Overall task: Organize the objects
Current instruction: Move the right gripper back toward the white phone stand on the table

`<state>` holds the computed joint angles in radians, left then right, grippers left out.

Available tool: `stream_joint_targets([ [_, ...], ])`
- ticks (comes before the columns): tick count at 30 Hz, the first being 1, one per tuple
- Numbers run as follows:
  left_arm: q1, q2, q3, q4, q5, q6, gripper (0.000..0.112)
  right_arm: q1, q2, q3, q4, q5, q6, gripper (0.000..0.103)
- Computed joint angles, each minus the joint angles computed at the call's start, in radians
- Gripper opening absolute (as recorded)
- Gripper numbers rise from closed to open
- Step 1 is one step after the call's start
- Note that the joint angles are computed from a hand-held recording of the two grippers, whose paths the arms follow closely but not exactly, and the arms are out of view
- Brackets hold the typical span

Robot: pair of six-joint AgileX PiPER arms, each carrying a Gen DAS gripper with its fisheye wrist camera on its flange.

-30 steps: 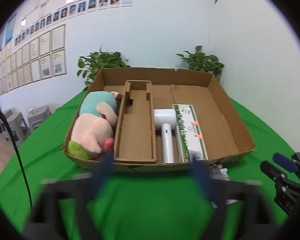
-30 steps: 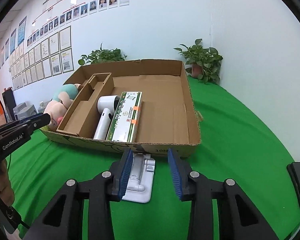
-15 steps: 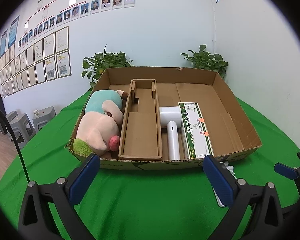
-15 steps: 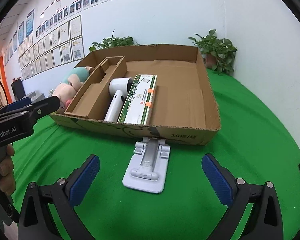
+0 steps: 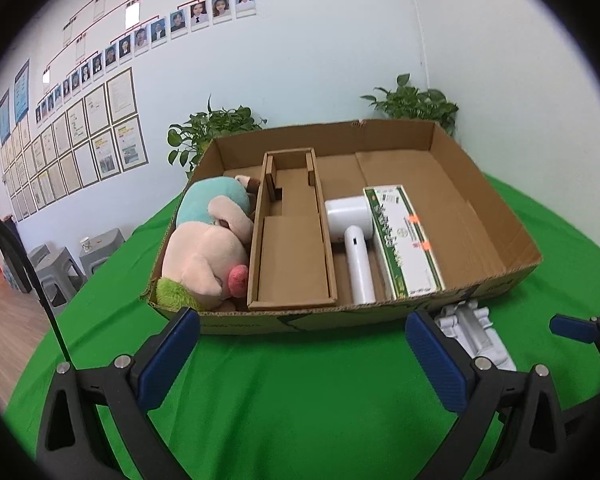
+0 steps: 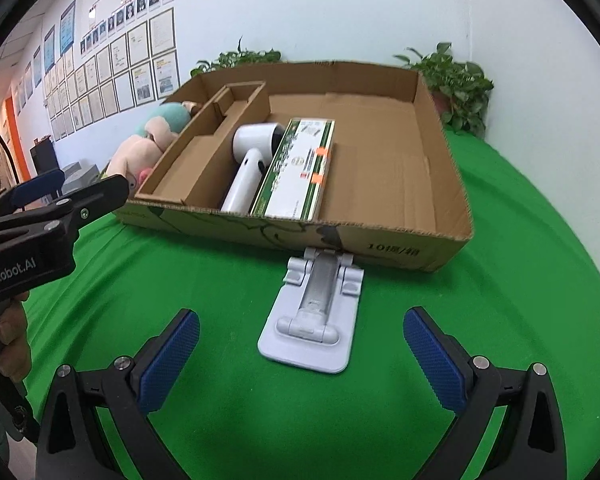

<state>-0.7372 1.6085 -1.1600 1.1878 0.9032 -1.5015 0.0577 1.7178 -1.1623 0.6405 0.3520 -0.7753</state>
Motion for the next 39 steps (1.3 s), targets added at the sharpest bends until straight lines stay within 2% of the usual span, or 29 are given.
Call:
stream_joint_targets([
  [6, 0.037, -0.006, 0.013, -0.098, -0.062, 0.056, 0.102, 0.019, 0.123, -0.149, -0.234, 0.089, 0.256, 0.100],
  [8, 0.044, 0.001, 0.010, -0.135, -0.056, 0.079, 0.102, 0.033, 0.163, -0.197, -0.320, 0.113, 0.337, 0.090],
  [13, 0.059, 0.003, 0.025, -0.182, -0.047, 0.094, 0.102, 0.065, 0.220, -0.247, -0.418, 0.154, 0.420, 0.077],
  [16, 0.071, -0.012, 0.051, -0.197, -0.070, 0.089, 0.102, 0.091, 0.213, -0.225, -0.539, 0.122, 0.506, 0.070],
  [19, 0.078, -0.020, 0.055, -0.218, -0.098, 0.109, 0.102, 0.085, 0.206, -0.212, -0.524, 0.111, 0.476, 0.066],
  [21, 0.080, -0.023, 0.055, -0.230, -0.114, 0.123, 0.102, 0.086, 0.174, -0.165, -0.508, 0.075, 0.437, 0.058],
  [23, 0.079, -0.020, 0.051, -0.242, -0.127, 0.138, 0.102, 0.084, 0.128, -0.108, -0.457, 0.067, 0.370, 0.056],
  [26, 0.089, -0.012, 0.047, -0.279, -0.161, 0.171, 0.102, 0.073, 0.067, -0.017, -0.372, 0.045, 0.245, 0.056],
  [30, 0.110, 0.004, 0.039, -0.358, -0.231, 0.235, 0.102, 0.014, 0.000, 0.059, -0.163, 0.077, 0.027, 0.058],
  [31, 0.123, 0.005, 0.038, -0.405, -0.273, 0.276, 0.102, 0.007, -0.017, 0.080, -0.127, 0.064, -0.010, 0.063],
  [32, 0.134, 0.007, 0.036, -0.448, -0.301, 0.313, 0.102, 0.002, -0.039, 0.113, -0.095, 0.029, -0.045, 0.082],
  [34, 0.152, 0.010, 0.030, -0.530, -0.352, 0.386, 0.102, -0.006, -0.068, 0.149, -0.030, -0.034, -0.102, 0.103],
  [37, 0.169, 0.005, 0.038, -0.608, -0.433, 0.453, 0.102, -0.027, -0.048, 0.109, -0.009, 0.011, -0.099, 0.103],
  [39, 0.173, 0.020, 0.023, -0.646, -0.446, 0.492, 0.102, -0.040, -0.017, 0.070, -0.009, 0.059, -0.093, 0.103],
])
